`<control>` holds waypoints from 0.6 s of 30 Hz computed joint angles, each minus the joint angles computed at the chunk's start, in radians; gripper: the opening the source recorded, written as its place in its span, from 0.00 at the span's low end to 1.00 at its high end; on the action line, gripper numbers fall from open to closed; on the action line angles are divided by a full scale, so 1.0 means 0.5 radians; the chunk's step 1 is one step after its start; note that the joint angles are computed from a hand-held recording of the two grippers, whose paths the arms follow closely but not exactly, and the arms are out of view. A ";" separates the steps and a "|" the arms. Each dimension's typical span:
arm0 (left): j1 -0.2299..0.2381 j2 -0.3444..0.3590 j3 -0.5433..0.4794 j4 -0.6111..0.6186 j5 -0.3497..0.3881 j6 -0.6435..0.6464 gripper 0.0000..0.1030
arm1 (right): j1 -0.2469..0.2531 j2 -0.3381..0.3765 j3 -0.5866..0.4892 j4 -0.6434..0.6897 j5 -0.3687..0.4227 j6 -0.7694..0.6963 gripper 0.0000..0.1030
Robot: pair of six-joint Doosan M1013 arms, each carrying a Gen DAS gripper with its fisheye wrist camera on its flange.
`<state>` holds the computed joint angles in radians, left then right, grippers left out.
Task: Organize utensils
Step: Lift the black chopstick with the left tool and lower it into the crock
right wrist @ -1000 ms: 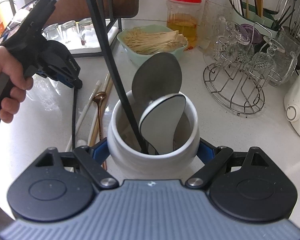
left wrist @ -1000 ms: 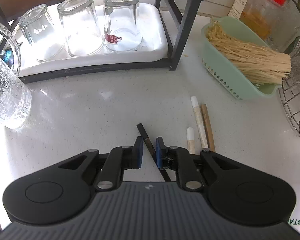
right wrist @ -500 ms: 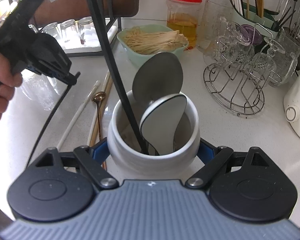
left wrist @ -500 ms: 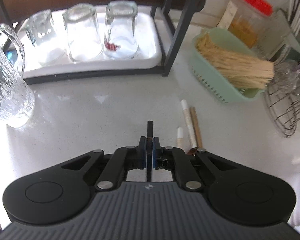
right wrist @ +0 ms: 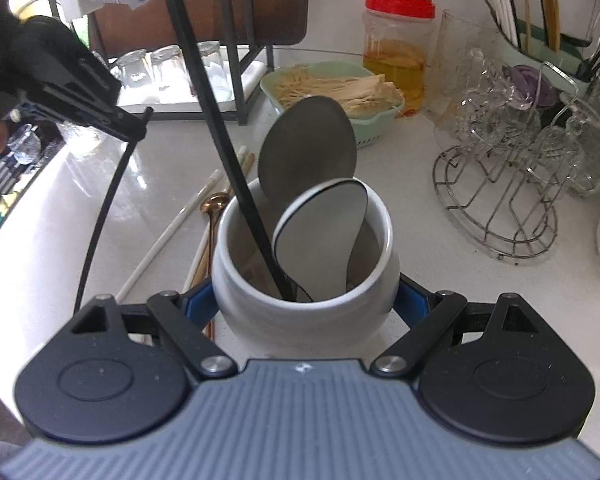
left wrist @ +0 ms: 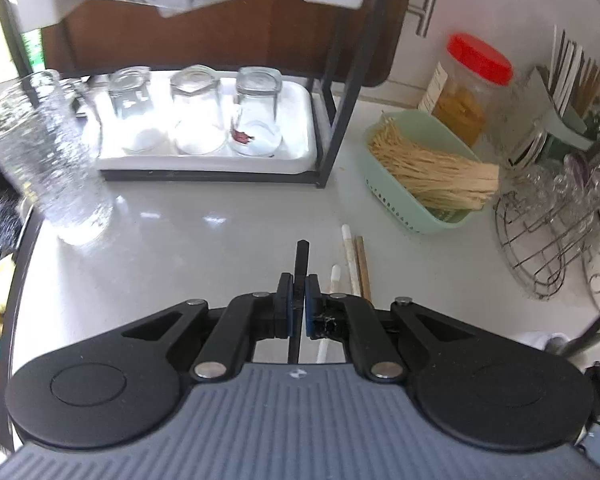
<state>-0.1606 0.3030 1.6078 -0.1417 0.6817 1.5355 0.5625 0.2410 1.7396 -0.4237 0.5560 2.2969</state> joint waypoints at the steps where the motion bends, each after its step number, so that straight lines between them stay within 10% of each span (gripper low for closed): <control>1: -0.004 -0.025 0.018 0.017 -0.019 -0.040 0.06 | -0.003 -0.001 0.002 0.017 -0.012 -0.040 0.89; 18: 0.003 -0.445 0.267 -0.083 -0.323 -0.165 0.06 | -0.044 -0.030 0.079 0.136 -0.228 -0.300 0.88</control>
<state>-0.1593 0.0805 1.7413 -0.1833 0.5204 1.4532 0.5403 0.2261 1.7793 -0.3557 0.4419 2.1470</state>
